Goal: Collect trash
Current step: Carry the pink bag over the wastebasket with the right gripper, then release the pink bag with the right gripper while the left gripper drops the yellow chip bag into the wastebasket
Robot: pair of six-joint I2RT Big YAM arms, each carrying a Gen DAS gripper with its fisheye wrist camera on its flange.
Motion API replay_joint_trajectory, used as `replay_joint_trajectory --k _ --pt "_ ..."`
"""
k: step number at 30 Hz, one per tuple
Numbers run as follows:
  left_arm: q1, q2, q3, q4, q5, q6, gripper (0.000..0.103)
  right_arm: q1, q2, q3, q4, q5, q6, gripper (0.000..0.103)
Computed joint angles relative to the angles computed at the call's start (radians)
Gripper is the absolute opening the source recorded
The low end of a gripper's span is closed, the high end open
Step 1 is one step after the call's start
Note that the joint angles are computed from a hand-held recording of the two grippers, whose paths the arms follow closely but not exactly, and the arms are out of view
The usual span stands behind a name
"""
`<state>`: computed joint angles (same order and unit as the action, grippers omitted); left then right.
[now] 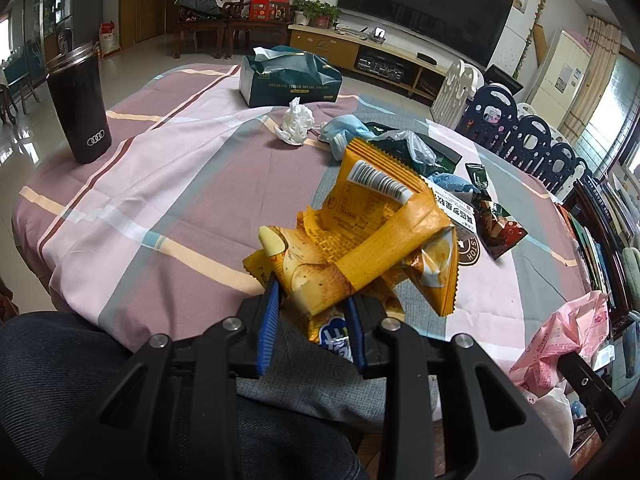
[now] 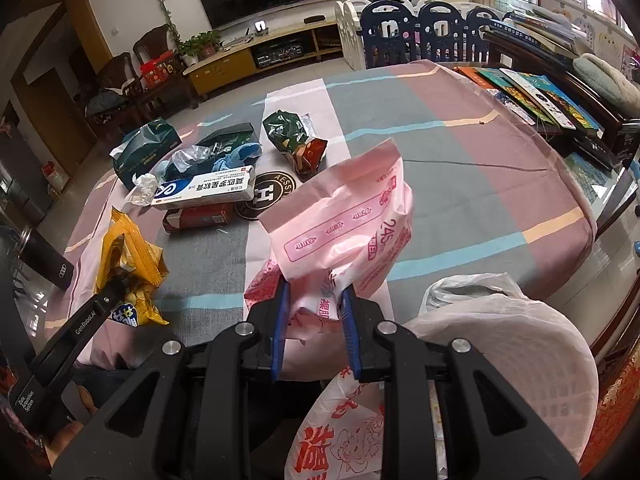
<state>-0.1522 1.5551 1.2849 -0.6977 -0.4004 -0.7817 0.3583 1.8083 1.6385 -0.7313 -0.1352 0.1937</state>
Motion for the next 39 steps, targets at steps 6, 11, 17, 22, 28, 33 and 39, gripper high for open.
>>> replay_joint_trajectory --k 6,11,17,22,28,33,39 --pt "0.002 0.0 -0.002 0.002 0.006 -0.005 0.031 -0.02 -0.055 -0.019 0.03 -0.036 -0.006 0.025" --pt "0.004 -0.002 -0.004 0.005 0.006 -0.003 0.031 -0.063 -0.128 -0.07 0.06 -0.075 -0.034 0.025" --pt "0.004 -0.002 -0.003 0.0 0.004 -0.004 0.031 -0.135 -0.19 -0.142 0.047 -0.068 -0.078 0.025" --pt "0.011 -0.012 -0.015 0.011 0.011 -0.013 0.031 -0.171 -0.215 -0.199 -0.014 -0.043 -0.141 0.025" --pt "0.009 -0.01 -0.012 0.006 0.009 -0.008 0.031 -0.179 -0.197 -0.252 -0.095 0.006 -0.176 0.025" --pt "0.012 -0.014 -0.018 0.012 0.013 -0.013 0.031 -0.167 -0.175 -0.251 -0.128 0.01 -0.163 0.025" --pt "0.015 -0.019 -0.025 0.021 0.02 -0.016 0.031 -0.145 -0.171 -0.242 -0.14 0.023 -0.183 0.025"
